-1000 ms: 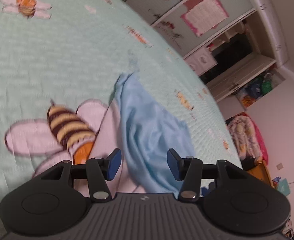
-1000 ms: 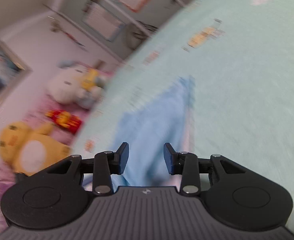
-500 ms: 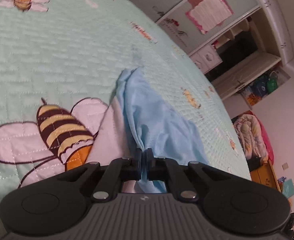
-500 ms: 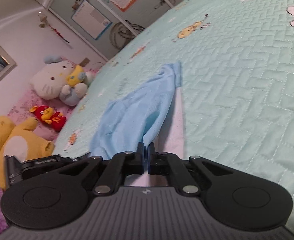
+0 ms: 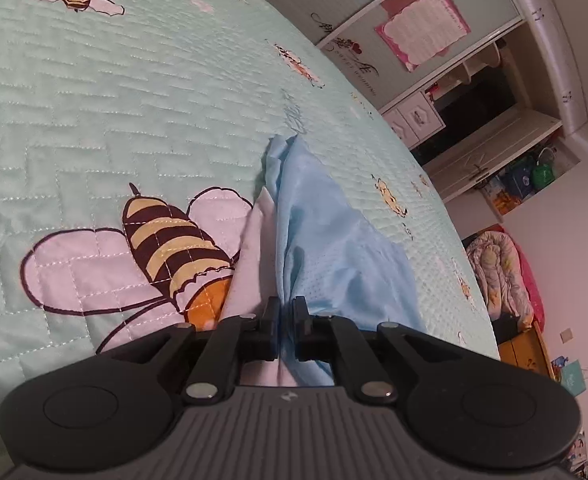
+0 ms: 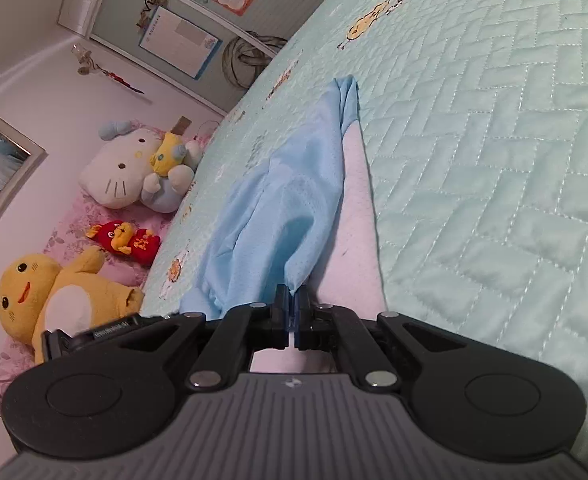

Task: Fold clothes
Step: 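Lower the jacket edge onto the garment and open both grippers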

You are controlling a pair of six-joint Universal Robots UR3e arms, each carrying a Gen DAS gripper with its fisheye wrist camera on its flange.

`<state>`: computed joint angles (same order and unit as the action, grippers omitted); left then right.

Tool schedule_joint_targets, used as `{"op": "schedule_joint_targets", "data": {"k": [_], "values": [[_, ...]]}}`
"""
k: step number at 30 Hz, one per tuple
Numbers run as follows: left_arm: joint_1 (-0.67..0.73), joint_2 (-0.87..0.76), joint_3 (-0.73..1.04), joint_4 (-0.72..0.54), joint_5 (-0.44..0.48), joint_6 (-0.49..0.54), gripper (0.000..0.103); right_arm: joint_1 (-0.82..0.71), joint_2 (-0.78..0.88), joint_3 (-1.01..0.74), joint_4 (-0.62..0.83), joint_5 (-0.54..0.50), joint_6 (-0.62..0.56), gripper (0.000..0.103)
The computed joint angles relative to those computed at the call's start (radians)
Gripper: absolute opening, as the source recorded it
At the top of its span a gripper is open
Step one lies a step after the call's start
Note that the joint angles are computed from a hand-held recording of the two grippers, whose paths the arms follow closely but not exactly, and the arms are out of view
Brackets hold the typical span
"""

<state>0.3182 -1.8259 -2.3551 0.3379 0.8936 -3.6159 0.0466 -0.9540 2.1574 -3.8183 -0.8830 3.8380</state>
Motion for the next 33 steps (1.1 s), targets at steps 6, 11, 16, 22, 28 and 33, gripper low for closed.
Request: {"op": "schedule_joint_targets", "data": {"k": [6,11,16,22,28,33], "values": [[-0.037,-0.037,0.038,0.046,0.027,-0.058,0.031,0.014,0.014,-0.017,-0.023,-0.023,-0.031,0.004],[-0.071,0.068,0.034,-0.031,0.127,-0.051,0.045,0.017,0.003,0.024,-0.143,-0.074,-0.049,0.045],[-0.098,0.199,-0.024,0.026,0.206,-0.032,0.047,-0.027,0.029,0.073,-0.359,-0.044,0.043,0.047],[-0.204,0.127,0.060,-0.111,0.208,0.081,0.053,-0.077,0.141,-0.021,-0.434,0.162,0.199,0.046],[-0.204,0.120,0.021,-0.083,0.235,0.048,0.050,-0.008,0.058,-0.027,-0.096,0.045,0.005,0.022],[-0.187,0.184,-0.015,-0.142,0.224,0.128,0.069,0.015,-0.006,0.018,-0.074,0.011,-0.043,0.039]]}}
